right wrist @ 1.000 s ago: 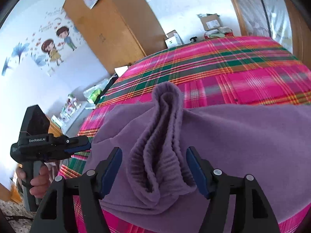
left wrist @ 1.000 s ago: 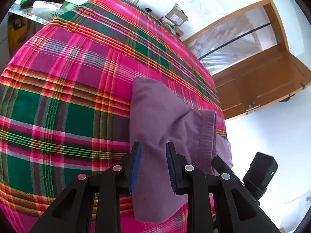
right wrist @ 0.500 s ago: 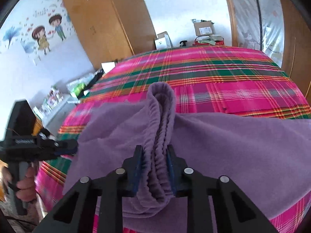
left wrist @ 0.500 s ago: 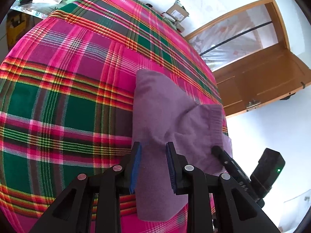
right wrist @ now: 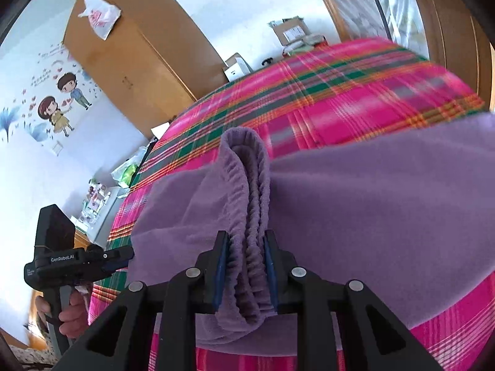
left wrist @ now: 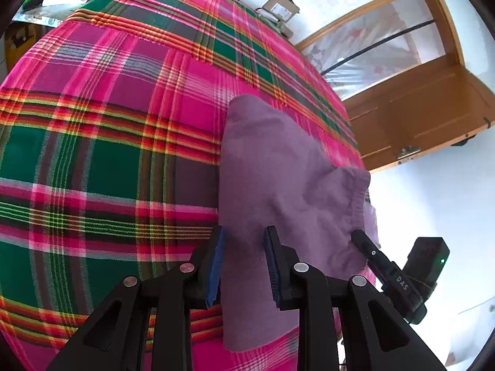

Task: Fold clothes
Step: 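Press the folded pants flat with the right gripper while the left gripper withdraws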

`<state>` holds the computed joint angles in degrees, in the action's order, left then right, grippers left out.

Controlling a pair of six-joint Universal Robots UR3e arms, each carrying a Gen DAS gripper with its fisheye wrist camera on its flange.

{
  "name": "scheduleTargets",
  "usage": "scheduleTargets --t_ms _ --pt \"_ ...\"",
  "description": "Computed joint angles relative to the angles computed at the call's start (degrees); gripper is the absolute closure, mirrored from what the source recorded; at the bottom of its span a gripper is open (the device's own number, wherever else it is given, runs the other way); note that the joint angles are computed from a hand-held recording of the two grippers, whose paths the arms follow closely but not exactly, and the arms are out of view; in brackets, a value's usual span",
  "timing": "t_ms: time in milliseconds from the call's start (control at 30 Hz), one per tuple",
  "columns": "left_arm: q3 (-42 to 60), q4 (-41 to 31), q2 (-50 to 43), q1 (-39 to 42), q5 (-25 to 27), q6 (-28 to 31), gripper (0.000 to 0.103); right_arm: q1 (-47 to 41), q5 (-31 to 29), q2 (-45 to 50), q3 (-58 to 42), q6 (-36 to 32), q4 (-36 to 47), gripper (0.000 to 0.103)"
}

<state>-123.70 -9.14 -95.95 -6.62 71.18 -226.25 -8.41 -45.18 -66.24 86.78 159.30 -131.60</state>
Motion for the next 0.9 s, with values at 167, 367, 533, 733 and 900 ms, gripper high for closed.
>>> scheduleTargets --t_ms 167,367,533,733,900 --pt "0.6 -0.6 -0.6 -0.2 0.5 -0.1 0.076 -0.4 -2.8 0.1 1.2 3.0 -6.2 0.068" --pt "2.0 -0.9 -2.1 -0.7 0.9 -0.6 0.076 1.8 -2.3 2.4 -5.7 2.2 -8.3 0.064" --pt "2.2 -1.1 -2.3 -0.4 0.9 -0.5 0.076 6.5 -5.6 10.1 -19.9 -0.3 1.1 0.064" --pt "2.2 -1.5 -2.6 0.5 0.1 0.4 0.076 7.0 -6.3 14.2 -25.0 3.1 3.3 0.084" --pt "2.5 -1.4 -3.3 0.8 -0.3 0.7 0.076 5.6 -6.4 12.5 -20.4 7.2 -4.0 0.095"
